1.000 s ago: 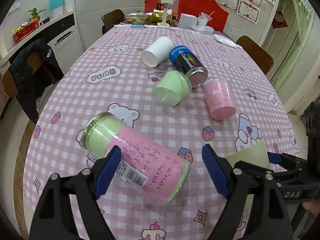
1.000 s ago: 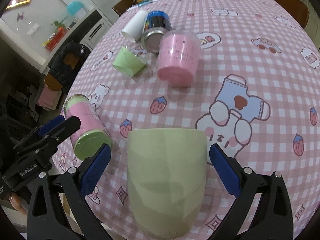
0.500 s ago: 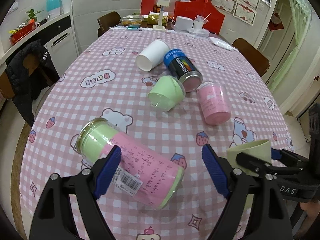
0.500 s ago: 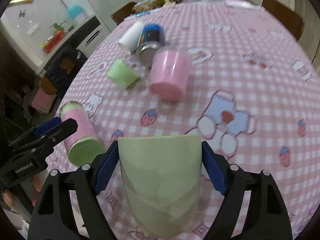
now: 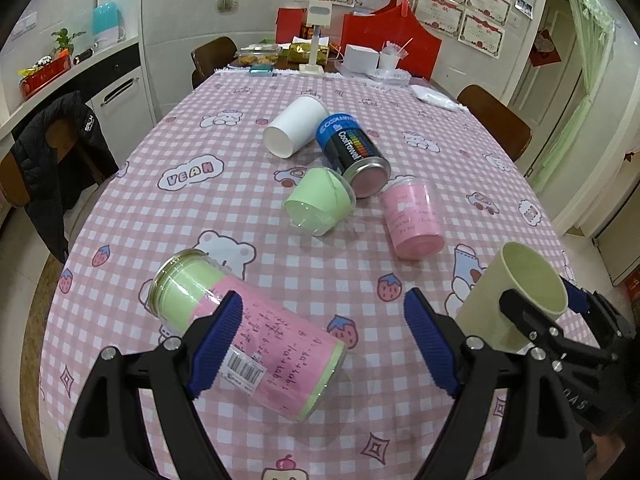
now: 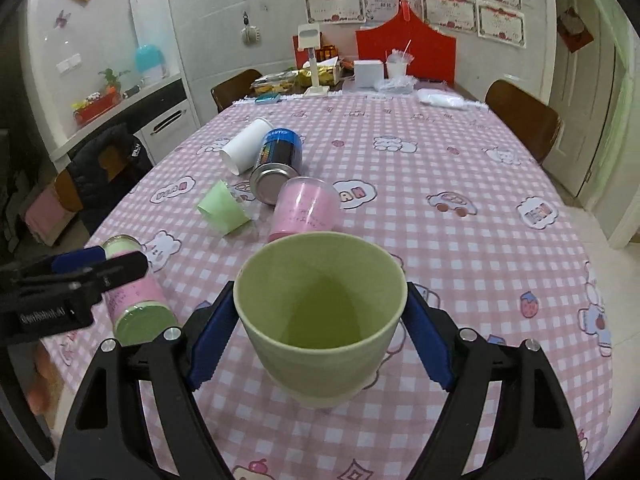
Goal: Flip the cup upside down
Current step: 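Lower the pale green cup upright onto the tablecloth with the right gripper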
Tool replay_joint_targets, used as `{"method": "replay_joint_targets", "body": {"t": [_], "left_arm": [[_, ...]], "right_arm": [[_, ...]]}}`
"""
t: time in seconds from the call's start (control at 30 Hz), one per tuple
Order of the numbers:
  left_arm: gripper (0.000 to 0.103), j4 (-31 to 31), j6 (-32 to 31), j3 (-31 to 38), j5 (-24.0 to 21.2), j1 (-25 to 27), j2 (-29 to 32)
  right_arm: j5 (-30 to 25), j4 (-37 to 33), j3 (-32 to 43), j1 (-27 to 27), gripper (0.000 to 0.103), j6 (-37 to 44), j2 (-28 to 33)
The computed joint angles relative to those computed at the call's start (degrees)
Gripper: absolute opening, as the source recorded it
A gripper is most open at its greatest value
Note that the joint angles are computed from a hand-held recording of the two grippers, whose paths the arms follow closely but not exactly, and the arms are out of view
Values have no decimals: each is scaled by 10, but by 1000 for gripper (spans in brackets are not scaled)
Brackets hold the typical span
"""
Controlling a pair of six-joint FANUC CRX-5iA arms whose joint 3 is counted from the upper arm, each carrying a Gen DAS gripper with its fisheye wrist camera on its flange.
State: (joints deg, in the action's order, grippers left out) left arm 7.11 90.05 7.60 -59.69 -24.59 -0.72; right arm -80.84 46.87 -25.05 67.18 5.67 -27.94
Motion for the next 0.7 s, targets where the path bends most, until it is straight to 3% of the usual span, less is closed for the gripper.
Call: {"method": "replay_joint_targets", "body": {"t": [0.7], "left_arm": [[81, -13, -10, -17, 6, -9, -23]], "right_arm": [[-46, 46, -31, 57, 77, -69, 2]]}}
